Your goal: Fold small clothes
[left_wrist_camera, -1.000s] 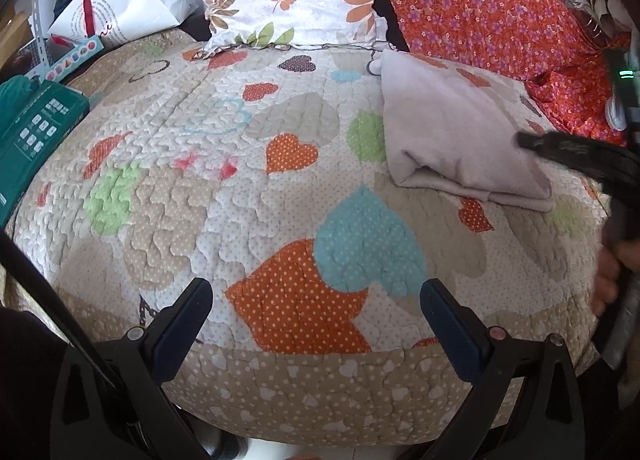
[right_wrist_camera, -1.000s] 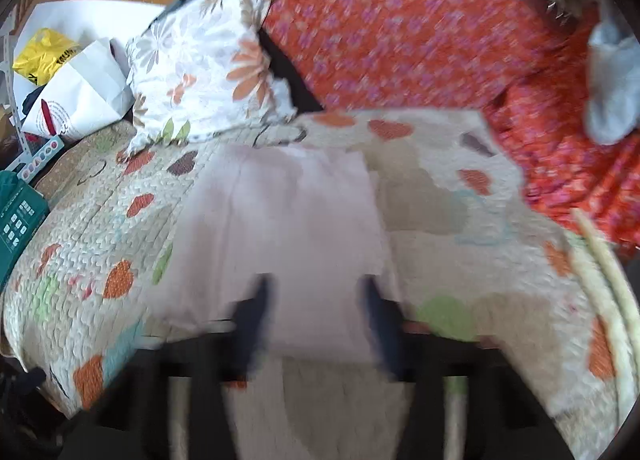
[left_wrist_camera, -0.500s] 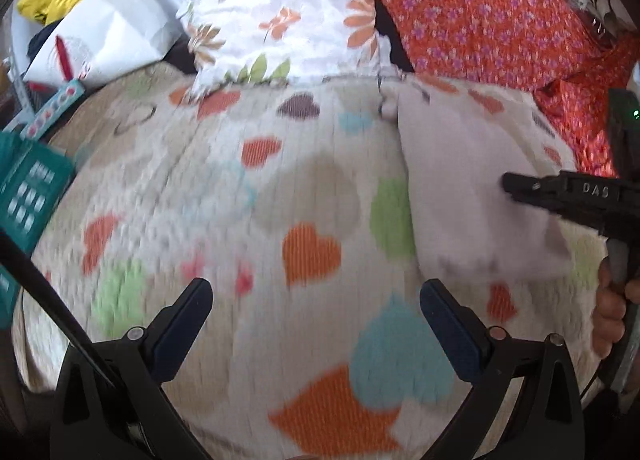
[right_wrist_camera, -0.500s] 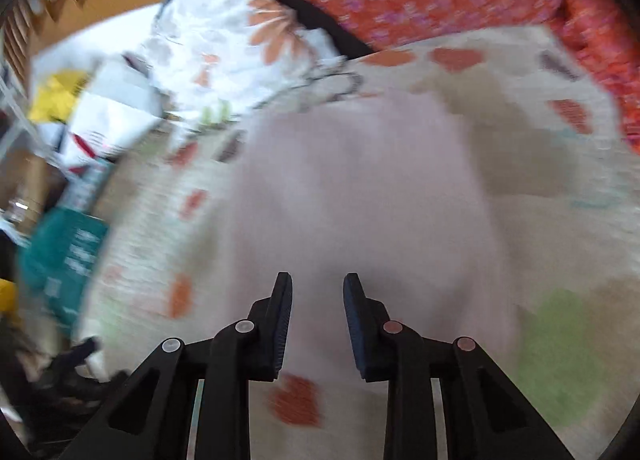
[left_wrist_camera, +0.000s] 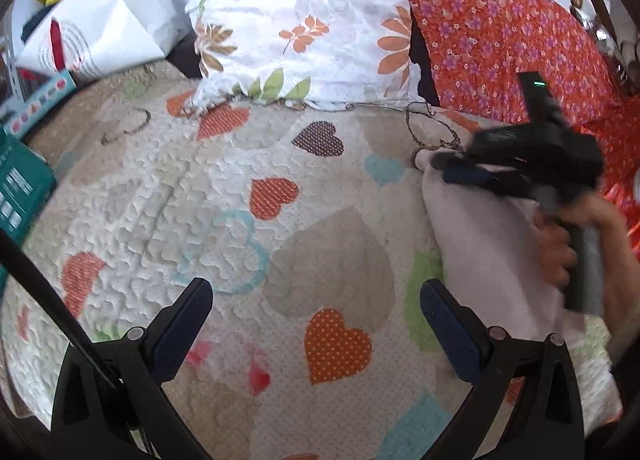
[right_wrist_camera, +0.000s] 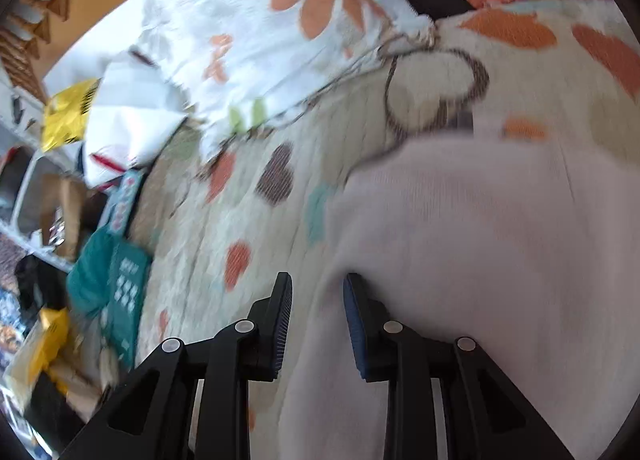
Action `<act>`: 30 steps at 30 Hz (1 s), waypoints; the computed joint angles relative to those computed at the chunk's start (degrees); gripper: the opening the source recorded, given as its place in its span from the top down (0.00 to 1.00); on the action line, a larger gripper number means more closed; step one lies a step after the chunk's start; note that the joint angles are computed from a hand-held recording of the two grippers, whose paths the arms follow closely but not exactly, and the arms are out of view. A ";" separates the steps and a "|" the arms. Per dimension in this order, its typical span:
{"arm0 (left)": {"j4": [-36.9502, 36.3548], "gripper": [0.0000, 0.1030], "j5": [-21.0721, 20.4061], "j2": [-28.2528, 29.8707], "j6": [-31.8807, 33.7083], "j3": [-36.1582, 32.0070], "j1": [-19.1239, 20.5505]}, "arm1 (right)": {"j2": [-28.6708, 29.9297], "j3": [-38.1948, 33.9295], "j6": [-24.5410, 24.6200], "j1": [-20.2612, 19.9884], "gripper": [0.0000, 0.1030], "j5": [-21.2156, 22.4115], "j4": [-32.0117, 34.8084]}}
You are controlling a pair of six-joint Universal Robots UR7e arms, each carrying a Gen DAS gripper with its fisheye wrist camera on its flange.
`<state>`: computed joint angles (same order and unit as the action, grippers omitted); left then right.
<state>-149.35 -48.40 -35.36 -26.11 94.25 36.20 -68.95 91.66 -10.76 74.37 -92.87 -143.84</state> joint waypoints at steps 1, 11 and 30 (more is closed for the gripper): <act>0.06 0.00 -0.65 -0.05 -0.46 -0.26 0.34 | 2.09 -2.56 0.38 0.61 0.69 -2.67 0.06; 0.84 0.00 -1.26 -0.66 -1.68 -0.11 0.72 | 3.75 -3.43 0.42 2.89 0.62 -9.87 -7.89; -15.01 0.00 12.42 -0.60 5.09 9.75 -7.32 | -38.13 37.09 -3.17 -12.18 0.45 -10.56 -20.44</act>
